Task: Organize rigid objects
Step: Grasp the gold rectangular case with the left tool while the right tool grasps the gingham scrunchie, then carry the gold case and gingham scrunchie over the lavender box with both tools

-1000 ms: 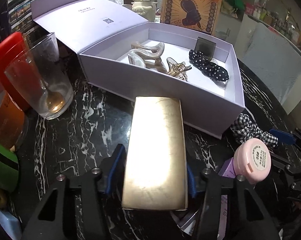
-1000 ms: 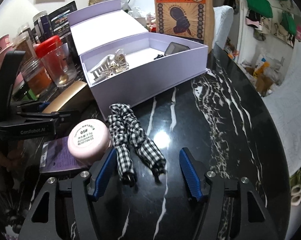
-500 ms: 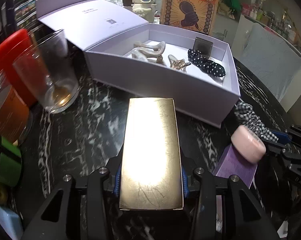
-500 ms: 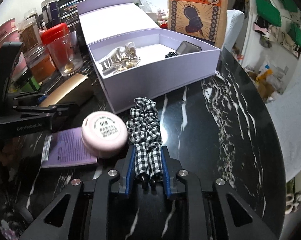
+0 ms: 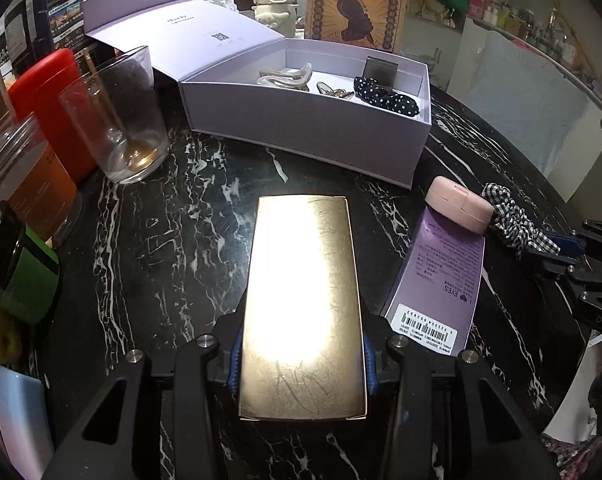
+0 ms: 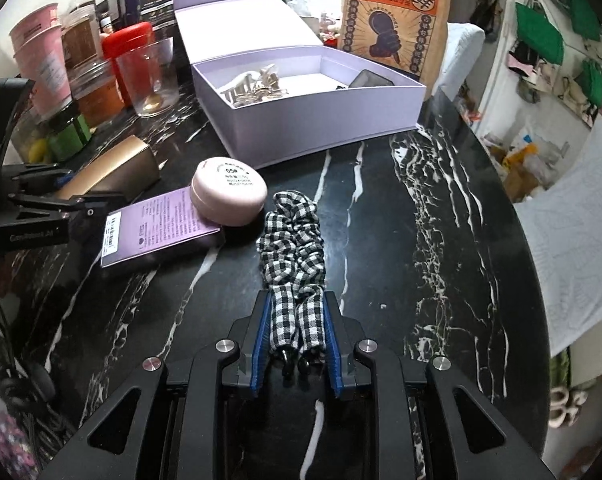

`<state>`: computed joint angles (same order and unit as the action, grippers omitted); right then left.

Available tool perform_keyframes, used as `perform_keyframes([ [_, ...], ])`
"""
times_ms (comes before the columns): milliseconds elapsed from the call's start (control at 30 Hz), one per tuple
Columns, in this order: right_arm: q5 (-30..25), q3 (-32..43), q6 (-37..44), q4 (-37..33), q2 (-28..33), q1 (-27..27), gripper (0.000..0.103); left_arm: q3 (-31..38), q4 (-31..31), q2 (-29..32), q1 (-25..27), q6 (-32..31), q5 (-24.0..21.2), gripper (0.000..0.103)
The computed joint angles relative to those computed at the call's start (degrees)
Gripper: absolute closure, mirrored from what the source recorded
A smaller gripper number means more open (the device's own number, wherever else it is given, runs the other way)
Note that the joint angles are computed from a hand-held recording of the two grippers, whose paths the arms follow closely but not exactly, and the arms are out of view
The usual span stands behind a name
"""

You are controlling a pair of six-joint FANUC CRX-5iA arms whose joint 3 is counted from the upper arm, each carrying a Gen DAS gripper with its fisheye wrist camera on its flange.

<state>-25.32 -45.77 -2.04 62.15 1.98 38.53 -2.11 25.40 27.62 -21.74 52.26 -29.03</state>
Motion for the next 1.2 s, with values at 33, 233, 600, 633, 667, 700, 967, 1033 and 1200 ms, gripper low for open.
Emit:
perform_keyframes([
  [33, 0.40, 0.06, -0.18, -0.07, 0.12, -0.20, 0.072, -0.34, 0.69, -0.05, 0.03, -0.46, 0.35, 0.059],
  [233, 0.70, 1.29, 1.11, -2.16, 0.73, -0.06, 0.056, -0.19, 0.28, 0.09, -0.06, 0.71, 1.09, 0.057],
  [600, 2.04, 1.08, -2.79, 2.27, 1.38, -1.51, 0.078, -0.86, 1.20, -0.04, -0.03, 1.55, 2.26, 0.057],
  [633, 2.22, 0.99, -3.37, 2.58, 1.32, -1.66, 0.079, -0.87, 0.82, -0.19, 0.04, 1.98, 2.00, 0.058],
  [667, 2.46, 0.90, -3.96, 2.73, 1.24, -1.81, 0.079, -0.83, 0.50, -0.27, 0.08, 2.45, 1.76, 0.058],
  [700, 2.78, 0.80, -4.34, 2.92, 1.14, -1.95, 0.079, -0.83, 0.22, -0.37, 0.13, 2.93, 1.56, 0.058],
  [967, 4.98, -1.13, -8.68, 9.07, -0.93, -3.16, 0.079, -2.61, 1.10, -1.85, 0.41, 4.68, 0.73, 0.058],
  [1033, 5.16, -1.36, -9.13, 9.94, -1.36, -3.10, 0.079, -3.45, 1.49, -2.60, 0.34, 4.45, 1.19, 0.058],
  [1200, 5.99, -1.53, -10.09, 11.95, -1.87, -2.96, 0.079, -4.62, 1.62, -4.25, 0.16, 4.84, 1.85, 0.058],
])
